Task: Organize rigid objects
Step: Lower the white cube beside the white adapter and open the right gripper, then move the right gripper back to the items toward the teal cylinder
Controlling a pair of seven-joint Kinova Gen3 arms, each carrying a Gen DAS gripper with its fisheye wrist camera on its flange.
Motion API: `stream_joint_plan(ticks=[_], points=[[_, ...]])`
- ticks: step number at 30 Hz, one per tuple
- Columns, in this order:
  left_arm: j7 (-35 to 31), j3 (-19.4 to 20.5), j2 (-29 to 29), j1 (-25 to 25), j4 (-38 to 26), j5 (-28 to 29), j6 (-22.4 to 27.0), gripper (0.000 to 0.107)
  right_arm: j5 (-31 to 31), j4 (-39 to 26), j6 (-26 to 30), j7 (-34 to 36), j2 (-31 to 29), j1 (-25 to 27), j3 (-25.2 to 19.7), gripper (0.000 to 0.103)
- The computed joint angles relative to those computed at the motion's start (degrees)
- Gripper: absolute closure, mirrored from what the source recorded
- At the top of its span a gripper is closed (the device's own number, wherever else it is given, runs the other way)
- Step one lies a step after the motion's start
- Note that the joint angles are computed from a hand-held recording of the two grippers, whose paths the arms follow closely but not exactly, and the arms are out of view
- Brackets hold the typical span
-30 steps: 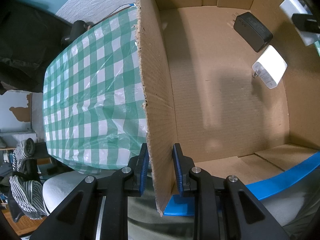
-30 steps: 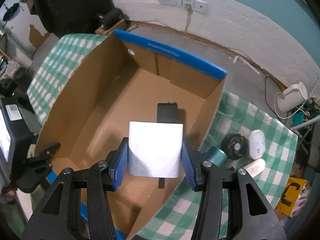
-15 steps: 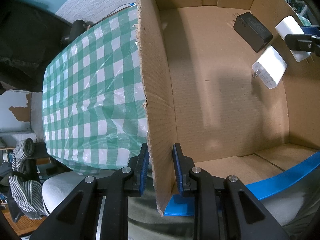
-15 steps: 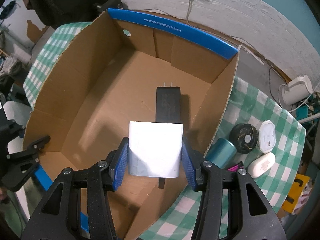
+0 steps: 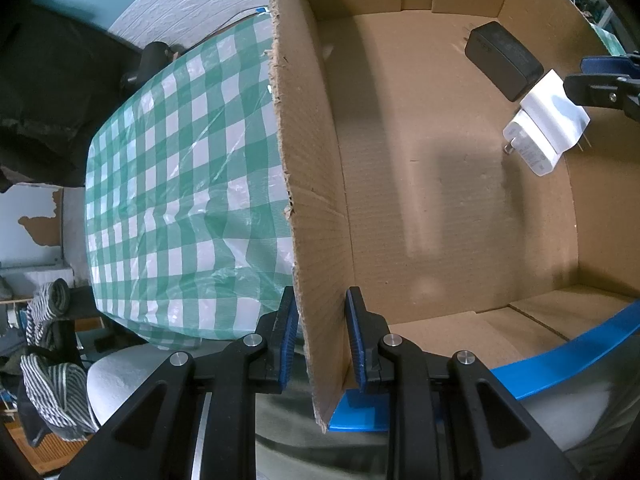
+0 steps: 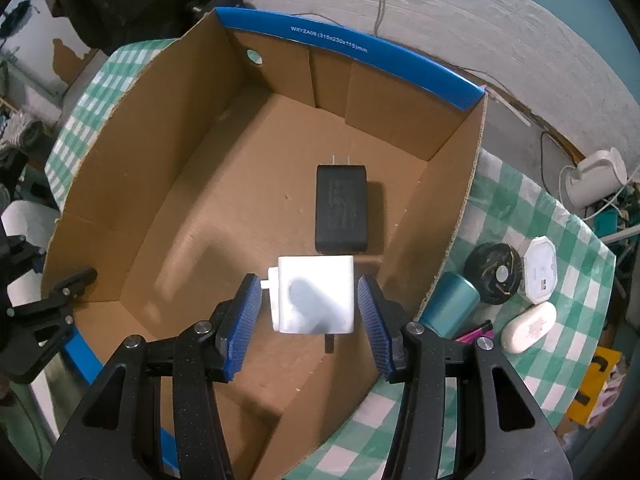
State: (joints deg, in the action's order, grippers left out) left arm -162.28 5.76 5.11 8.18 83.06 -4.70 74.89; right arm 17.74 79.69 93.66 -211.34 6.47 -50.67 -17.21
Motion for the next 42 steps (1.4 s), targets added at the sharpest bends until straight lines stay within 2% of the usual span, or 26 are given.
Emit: stream_joint_plan(ticks=[5,12,19,22,29,36,42], points=[[0.4,0.1,0.0,0.2,-0.2,-0.1,0.2,0.082,1.8,-0.4,0.4,-2.1,-0.5,-0.9,-0.5,0.051],[0.2,0.0,0.7,0.2,-1.1,-0.1,0.3,0.082,4.4,-3.5,4.8,-4.1,-0.1,-2.8,-1.1,0.049],[0.7,0.2,0.4,0.5,-0.6,-0.3,0.2,0.083,6.7,-6.3,9.6,-6.8,0.0,-5.2,-1.5,0.043],[0.6,0.2,0.3,0.5,-0.5,-0.3,0.1,0.083,6.7,-6.6,11.4,-8.4,-0.4,-6.0,-1.7,0.039],[0.3,0.1,0.5,0.4,-0.7,-0.2,0.2,0.083,4.9,-4.7,13.6,-14.9,-2.2,-6.8,-3.3,0.039],[0.3,0.1,0.4,0.4,-0.7,-0.3,0.1,0.083,1.5,-1.0,13.0,-22.6,-4.4,-6.2,-5.3,0.037],[0.3,0.1,0.4,0.4,-0.7,-0.3,0.2,0.083,-1.7,5.2,7.9,-28.5,-7.1,-4.1,-6.9,0.037]])
